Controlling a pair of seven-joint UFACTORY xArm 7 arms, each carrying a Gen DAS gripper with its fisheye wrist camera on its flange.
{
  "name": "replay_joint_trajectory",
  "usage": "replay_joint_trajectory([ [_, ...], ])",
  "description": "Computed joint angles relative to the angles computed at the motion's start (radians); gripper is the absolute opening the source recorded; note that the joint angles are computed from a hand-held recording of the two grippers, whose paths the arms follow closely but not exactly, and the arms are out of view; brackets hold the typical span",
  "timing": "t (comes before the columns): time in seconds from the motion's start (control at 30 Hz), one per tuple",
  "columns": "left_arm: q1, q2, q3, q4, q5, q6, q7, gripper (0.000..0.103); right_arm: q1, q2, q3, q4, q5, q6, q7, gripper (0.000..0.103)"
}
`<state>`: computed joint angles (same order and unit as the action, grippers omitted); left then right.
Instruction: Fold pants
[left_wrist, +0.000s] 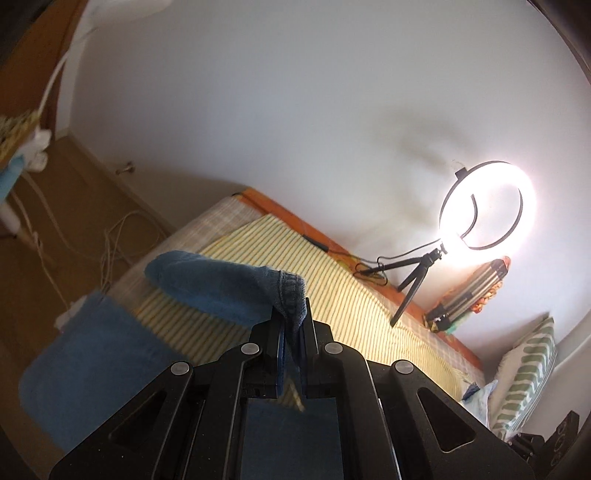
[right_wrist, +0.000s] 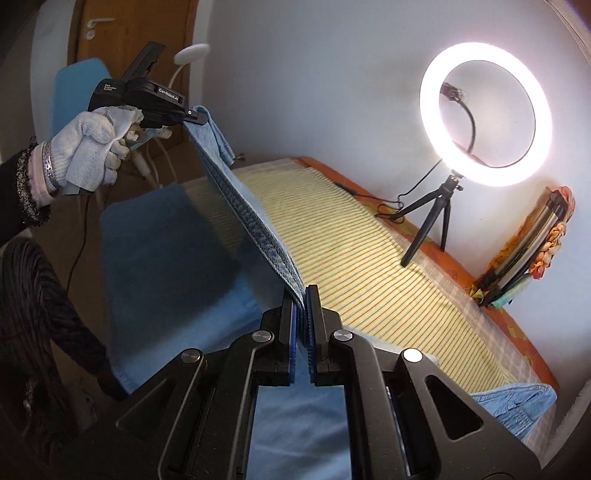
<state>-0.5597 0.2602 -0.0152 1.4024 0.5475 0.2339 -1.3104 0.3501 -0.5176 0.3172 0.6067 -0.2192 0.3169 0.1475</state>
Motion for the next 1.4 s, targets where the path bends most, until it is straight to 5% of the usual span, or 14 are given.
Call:
replay_joint_trajectory([
  [0.07,-0.054,-0.065,0.059,-0.127,0.131,-0.045,-0.151,0.004,0.042,-0.028,0.001,-0.031,0.024,0.027,-0.001,0.005],
  [0.2,-0.063,-0.152,0.067,-0.306,0.325,-0.079,-0.376,0.004,0.111,-0.06,0.014,-0.1,0.063,0.061,0.009,0.005],
  [0.37,-0.031,-0.173,0.013,-0.424,0.417,-0.067,-0.495,0.004,0.182,-0.031,0.002,-0.166,0.113,0.071,0.011,0.005],
  [0.57,0.016,-0.151,-0.09,-0.43,0.392,0.059,-0.384,0.007,0.216,0.034,-0.027,-0.193,0.144,0.045,-0.005,0.005],
  [0.8,0.006,-0.124,-0.145,-0.353,0.4,0.376,-0.276,0.02,0.222,0.091,-0.049,-0.196,0.168,0.024,-0.031,0.005],
  [0.9,0.012,-0.109,-0.148,-0.333,0.403,0.443,-0.223,0.029,0.237,0.093,-0.07,-0.189,0.196,0.038,-0.056,0.005],
  [1.1,0.015,-0.091,-0.139,-0.301,0.386,0.466,-0.156,0.031,0.268,0.074,-0.111,-0.15,0.276,0.121,-0.141,0.011],
  [1.33,0.03,-0.106,-0.128,-0.329,0.405,0.386,-0.19,0.034,0.34,0.083,-0.203,-0.02,0.468,0.143,-0.353,0.049],
  [1.4,0.034,-0.109,-0.125,-0.34,0.428,0.353,-0.212,0.032,0.326,0.148,-0.206,0.074,0.502,0.143,-0.4,0.052],
])
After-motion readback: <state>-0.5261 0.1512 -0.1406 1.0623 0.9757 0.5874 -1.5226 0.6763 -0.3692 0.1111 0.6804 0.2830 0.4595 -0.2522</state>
